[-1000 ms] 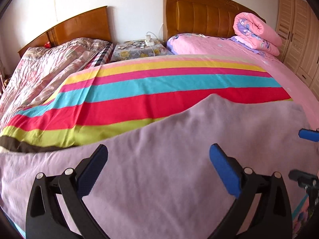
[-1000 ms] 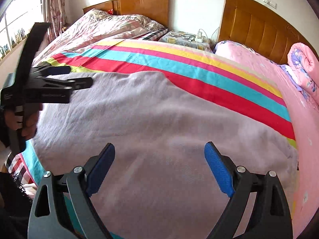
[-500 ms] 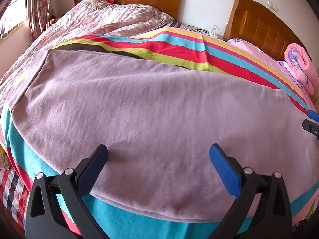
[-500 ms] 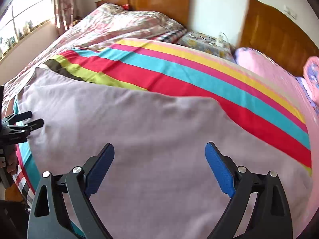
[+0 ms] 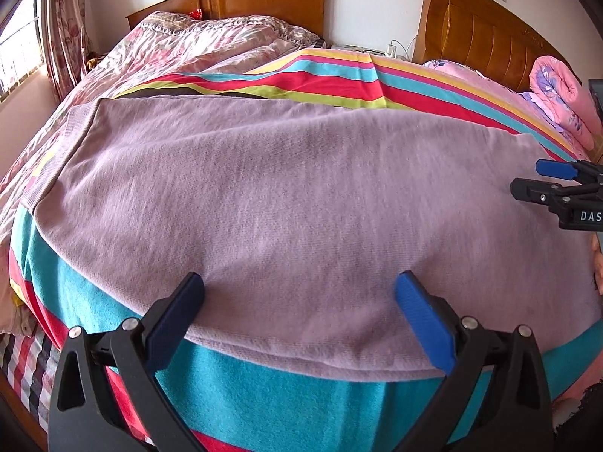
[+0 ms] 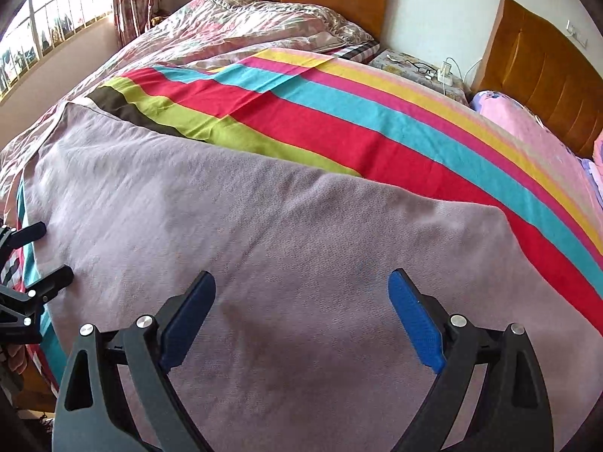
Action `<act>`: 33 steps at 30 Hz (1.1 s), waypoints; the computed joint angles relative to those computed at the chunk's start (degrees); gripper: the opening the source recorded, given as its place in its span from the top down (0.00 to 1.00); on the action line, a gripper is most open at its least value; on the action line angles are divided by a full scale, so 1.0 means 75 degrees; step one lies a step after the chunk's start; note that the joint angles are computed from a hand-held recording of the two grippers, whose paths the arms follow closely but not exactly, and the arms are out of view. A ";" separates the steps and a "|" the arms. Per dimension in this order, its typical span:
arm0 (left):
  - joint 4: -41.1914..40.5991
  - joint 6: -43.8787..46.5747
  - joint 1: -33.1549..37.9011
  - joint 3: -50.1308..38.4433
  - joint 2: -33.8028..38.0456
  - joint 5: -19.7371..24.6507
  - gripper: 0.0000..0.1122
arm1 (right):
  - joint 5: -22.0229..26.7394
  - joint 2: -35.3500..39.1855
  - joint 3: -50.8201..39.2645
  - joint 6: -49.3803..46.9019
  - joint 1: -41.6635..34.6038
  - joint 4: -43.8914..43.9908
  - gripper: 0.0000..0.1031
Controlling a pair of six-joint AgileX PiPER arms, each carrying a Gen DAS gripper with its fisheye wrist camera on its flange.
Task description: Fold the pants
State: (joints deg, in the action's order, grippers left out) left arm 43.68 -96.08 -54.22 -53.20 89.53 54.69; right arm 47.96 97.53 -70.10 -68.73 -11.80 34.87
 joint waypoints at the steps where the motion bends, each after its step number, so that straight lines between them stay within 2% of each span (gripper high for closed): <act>1: 0.0000 0.0016 0.0000 0.0000 -0.0001 -0.0004 0.10 | 0.0107 -0.0168 0.0181 -0.0255 -0.0017 0.0201 0.13; 5: 0.0007 0.0033 -0.0010 -0.0028 0.0018 0.0025 0.10 | 0.0334 -0.0978 0.1276 -0.1804 0.0188 0.0721 0.13; 8: 0.0057 -0.0020 -0.0032 -0.0034 0.0044 0.0023 0.10 | -0.0300 -0.1376 0.2098 -0.2534 0.0666 0.0361 0.13; 9: 0.0058 -0.0023 -0.0038 -0.0031 0.0037 0.0022 0.10 | -0.0370 -0.1529 0.2234 -0.2756 0.0620 0.0533 0.13; 11: 0.0030 0.0004 -0.0070 -0.0013 -0.0030 0.0023 0.10 | 0.0093 -0.1435 0.1971 -0.2557 0.0625 0.0183 0.13; 13: 0.0073 -0.0033 -0.0129 0.0040 -0.0260 0.0117 0.10 | 0.0131 -0.1468 0.1870 -0.2696 0.0579 0.0330 0.13; 16: 0.0546 -0.0327 -0.0089 0.0301 -0.0775 0.0410 0.10 | 0.0429 -0.1121 0.1177 -0.2309 0.0771 0.0574 0.13; 18: 0.0697 -0.0228 0.0354 0.0503 -0.1017 0.0462 0.10 | 0.0457 -0.0759 0.0603 -0.2006 0.1137 0.0855 0.13; 22: 0.0394 0.0082 0.1584 0.1342 -0.1400 -0.0371 0.10 | 0.0618 0.0270 -0.0859 -0.1049 0.2211 0.1155 0.13; 23: 0.0492 0.0130 0.1465 0.1463 -0.1444 -0.0389 0.10 | 0.0651 0.0542 -0.1230 -0.0807 0.2524 0.1144 0.13; 25: 0.0488 0.0181 0.0998 0.1341 -0.1256 0.0153 0.10 | 0.0617 0.1041 -0.1883 -0.0345 0.3198 0.0947 0.13; 27: 0.0466 -0.0051 0.0783 0.1376 -0.1299 0.0361 0.10 | 0.0754 0.1569 -0.2605 0.0097 0.3841 0.0712 0.13; 30: 0.0468 -0.0272 0.0733 0.1480 -0.1558 0.0522 0.10 | 0.1220 0.2415 -0.3822 0.0401 0.4629 0.0342 0.13; 32: 0.0410 -0.0253 0.0806 0.1553 -0.1701 0.0576 0.10 | 0.1819 0.3243 -0.5074 0.1090 0.5096 -0.0366 0.13; 33: 0.0362 -0.0210 0.0866 0.1612 -0.1763 0.0539 0.10 | 0.1805 0.3529 -0.5460 0.1286 0.5285 -0.0623 0.13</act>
